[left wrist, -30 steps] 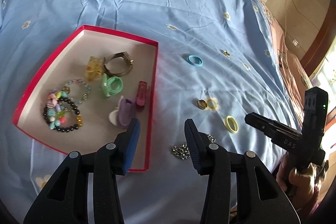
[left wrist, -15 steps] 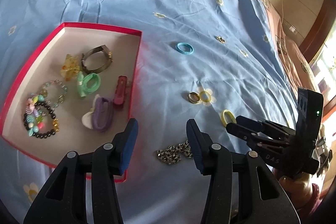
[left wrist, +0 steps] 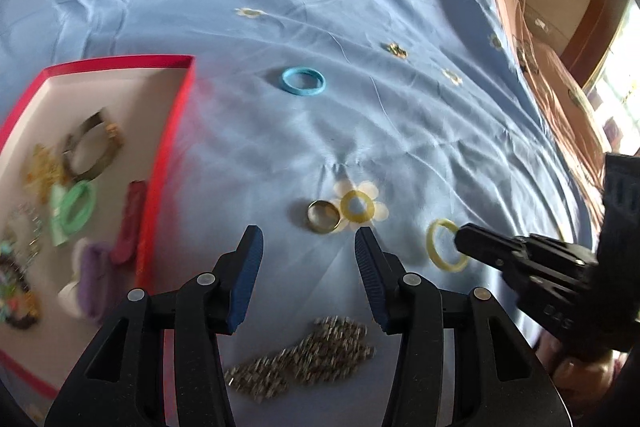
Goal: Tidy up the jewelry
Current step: 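Grasp the gold ring with the left tool while the right tool grasps the yellow hair tie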
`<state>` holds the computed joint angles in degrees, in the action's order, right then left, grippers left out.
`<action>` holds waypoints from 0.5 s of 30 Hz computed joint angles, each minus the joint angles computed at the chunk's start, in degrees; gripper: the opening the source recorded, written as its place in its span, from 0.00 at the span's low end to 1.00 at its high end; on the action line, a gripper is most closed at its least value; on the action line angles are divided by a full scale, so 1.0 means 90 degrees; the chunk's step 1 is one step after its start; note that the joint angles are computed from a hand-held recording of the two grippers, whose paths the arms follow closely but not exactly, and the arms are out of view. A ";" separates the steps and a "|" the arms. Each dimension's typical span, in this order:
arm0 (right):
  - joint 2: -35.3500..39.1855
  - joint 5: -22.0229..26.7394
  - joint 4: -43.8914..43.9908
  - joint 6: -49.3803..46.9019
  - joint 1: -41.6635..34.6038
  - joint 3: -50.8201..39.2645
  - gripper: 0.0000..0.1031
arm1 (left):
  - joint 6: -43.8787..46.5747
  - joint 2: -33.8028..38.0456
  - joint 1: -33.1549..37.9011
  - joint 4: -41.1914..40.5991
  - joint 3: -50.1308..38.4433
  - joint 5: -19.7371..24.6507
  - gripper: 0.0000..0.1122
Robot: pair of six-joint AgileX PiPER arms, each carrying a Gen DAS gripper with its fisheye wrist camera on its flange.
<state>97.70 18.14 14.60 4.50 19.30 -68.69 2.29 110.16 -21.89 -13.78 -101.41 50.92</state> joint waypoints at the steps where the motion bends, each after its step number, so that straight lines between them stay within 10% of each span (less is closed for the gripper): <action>1: -0.0007 -0.0009 0.0037 -0.0039 -0.0026 0.0007 0.03 | -0.0026 0.0118 -0.0033 0.0038 -0.0117 0.0037 0.41; 6: -0.0050 -0.0045 0.0493 -0.0440 -0.0159 0.0088 0.03 | -0.0121 0.0465 -0.0188 0.0286 -0.0407 -0.0012 0.36; 8: -0.0053 -0.0041 0.0742 -0.0641 -0.0211 0.0105 0.03 | -0.0077 0.0529 -0.0221 0.0316 -0.0467 -0.0020 0.18; 15: -0.0068 -0.0037 0.1092 -0.0927 -0.0217 0.0127 0.03 | 0.0090 0.0316 -0.0169 0.0129 -0.0202 -0.0165 0.18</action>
